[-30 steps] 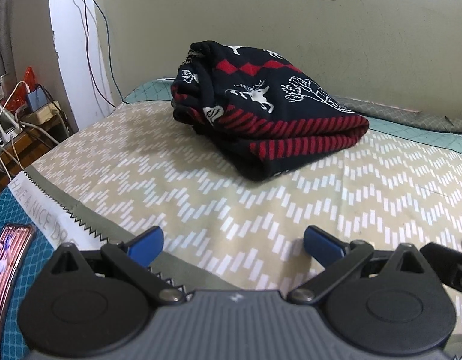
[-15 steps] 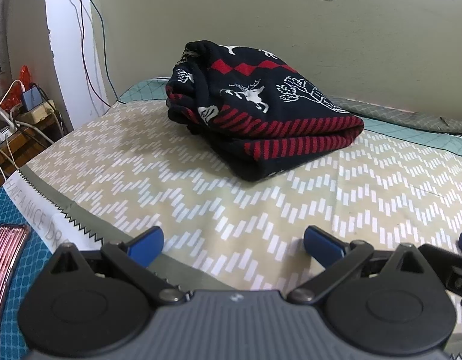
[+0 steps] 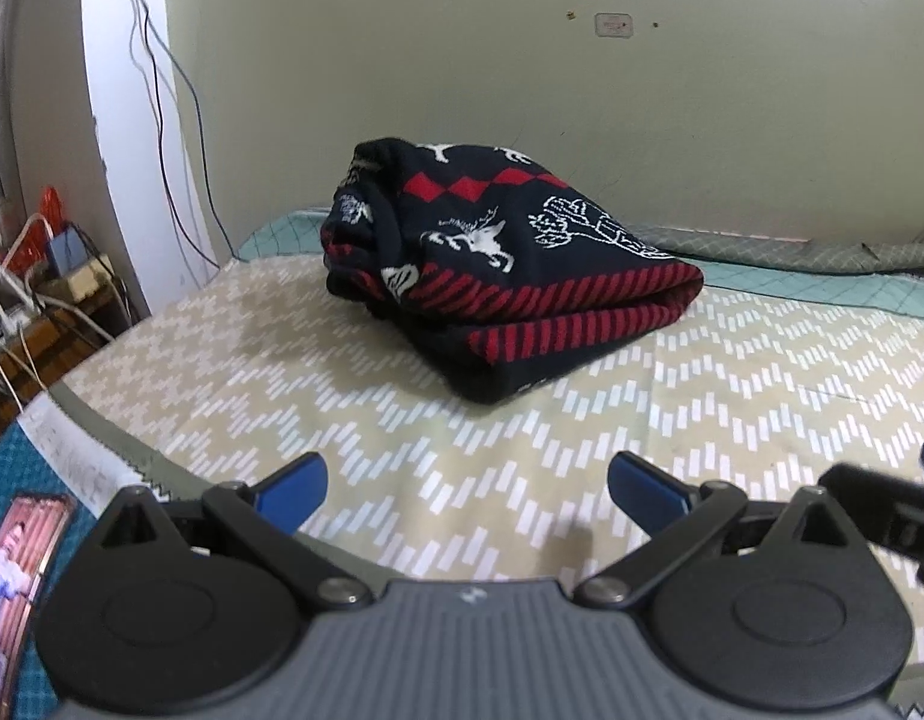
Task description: Fold small clothes
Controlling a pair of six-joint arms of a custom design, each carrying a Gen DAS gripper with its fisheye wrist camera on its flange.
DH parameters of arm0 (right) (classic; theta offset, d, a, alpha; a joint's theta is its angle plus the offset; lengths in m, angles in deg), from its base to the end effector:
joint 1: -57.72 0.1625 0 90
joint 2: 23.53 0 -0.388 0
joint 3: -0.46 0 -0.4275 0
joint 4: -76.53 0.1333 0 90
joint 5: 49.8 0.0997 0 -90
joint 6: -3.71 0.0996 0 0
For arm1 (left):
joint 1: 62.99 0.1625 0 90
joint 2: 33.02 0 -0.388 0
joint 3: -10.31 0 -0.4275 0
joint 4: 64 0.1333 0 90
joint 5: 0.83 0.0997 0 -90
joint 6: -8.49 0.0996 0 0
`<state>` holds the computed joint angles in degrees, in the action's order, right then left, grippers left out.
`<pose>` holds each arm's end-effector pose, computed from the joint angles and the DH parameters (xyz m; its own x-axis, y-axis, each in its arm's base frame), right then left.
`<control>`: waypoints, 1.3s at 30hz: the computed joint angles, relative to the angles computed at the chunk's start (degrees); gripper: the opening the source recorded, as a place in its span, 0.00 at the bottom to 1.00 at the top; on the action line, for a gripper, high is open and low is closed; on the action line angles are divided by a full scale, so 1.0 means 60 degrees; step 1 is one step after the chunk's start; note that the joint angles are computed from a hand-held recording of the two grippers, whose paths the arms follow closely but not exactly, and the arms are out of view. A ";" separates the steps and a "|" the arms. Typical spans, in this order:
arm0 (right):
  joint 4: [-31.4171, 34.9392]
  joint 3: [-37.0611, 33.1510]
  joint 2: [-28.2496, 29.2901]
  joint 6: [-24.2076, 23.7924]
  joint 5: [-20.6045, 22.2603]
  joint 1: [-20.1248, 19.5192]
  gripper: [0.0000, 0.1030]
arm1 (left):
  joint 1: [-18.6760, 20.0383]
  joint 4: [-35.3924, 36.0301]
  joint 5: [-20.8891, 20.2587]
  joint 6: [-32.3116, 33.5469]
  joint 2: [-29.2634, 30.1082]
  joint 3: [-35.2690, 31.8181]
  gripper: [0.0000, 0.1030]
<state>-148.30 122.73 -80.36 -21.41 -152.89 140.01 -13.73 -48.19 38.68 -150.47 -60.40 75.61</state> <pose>0.0405 -0.5261 0.1576 -0.8682 0.1604 0.4695 -0.3549 0.4605 -0.8136 -0.2577 -0.6212 -0.0319 -0.5390 0.2841 -0.7929 0.7711 0.5452 -0.3288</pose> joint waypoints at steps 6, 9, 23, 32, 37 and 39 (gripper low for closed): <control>-0.0329 -0.0093 -0.0061 -0.0040 -0.0402 -0.0029 0.85 | -0.0275 0.1089 -0.0148 -0.0395 0.0629 -0.0856 1.00; -0.0169 -0.0087 -0.0179 0.0036 -0.0512 -0.0076 0.85 | -0.0384 0.1502 -0.0065 -0.0885 0.0830 -0.1134 1.00; 0.0175 -0.0033 -0.0594 0.0466 -0.0531 -0.0255 0.85 | -0.0224 0.3982 0.1071 -0.2492 0.1700 -0.2516 1.00; 0.0013 0.0071 -0.1041 0.0892 -0.0643 -0.0587 0.85 | -0.0530 0.3861 0.1057 -0.1706 0.1944 -0.2572 1.00; 0.0265 0.0142 -0.1165 0.0896 -0.0507 -0.0630 0.85 | -0.0596 0.3757 0.0709 -0.1649 0.2053 -0.2627 1.00; 0.0291 0.0106 -0.1122 0.0740 -0.0476 -0.0600 0.85 | -0.0583 0.3716 0.0642 -0.1687 0.2050 -0.2639 1.00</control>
